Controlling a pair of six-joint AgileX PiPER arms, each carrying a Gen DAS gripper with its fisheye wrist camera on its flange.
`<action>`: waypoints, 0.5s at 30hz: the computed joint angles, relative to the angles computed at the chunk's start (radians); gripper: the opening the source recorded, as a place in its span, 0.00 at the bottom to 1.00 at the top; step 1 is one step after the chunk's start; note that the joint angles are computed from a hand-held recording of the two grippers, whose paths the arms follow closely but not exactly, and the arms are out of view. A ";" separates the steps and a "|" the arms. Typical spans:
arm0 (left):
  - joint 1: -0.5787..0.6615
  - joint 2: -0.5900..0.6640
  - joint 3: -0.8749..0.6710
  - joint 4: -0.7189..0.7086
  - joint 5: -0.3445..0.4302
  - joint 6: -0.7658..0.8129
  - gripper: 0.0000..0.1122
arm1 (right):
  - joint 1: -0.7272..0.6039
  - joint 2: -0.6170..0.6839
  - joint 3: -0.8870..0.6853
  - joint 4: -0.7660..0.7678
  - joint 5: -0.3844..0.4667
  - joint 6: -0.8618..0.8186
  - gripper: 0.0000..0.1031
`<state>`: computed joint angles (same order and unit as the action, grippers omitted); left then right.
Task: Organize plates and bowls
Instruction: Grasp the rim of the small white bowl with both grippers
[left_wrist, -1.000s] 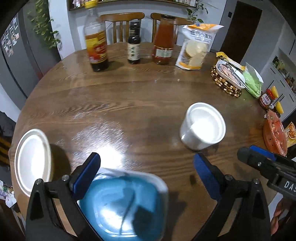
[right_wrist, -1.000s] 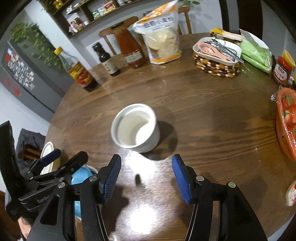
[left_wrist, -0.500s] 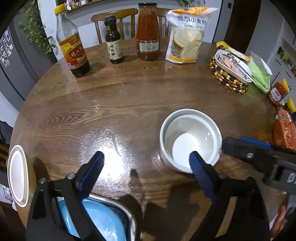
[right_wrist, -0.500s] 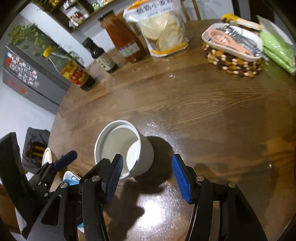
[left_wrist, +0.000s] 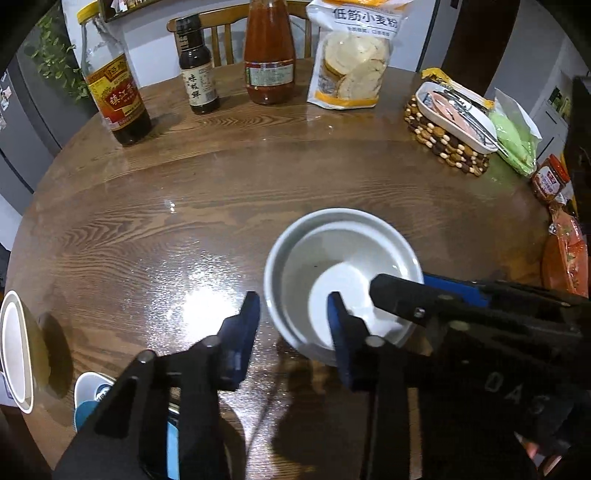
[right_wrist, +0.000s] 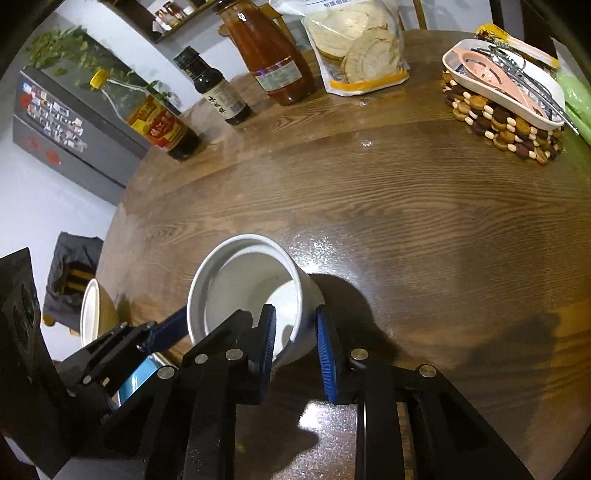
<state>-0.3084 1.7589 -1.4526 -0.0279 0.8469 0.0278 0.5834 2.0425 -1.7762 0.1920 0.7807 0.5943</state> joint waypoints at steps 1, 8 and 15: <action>-0.003 0.004 -0.003 -0.005 0.001 0.001 0.28 | -0.002 0.001 -0.001 0.003 0.000 0.000 0.24; -0.003 0.016 -0.009 -0.004 -0.003 -0.006 0.28 | 0.002 0.010 -0.013 -0.022 0.002 0.022 0.22; 0.012 0.002 0.009 -0.011 -0.021 -0.002 0.20 | 0.019 -0.003 -0.003 -0.058 -0.009 0.056 0.20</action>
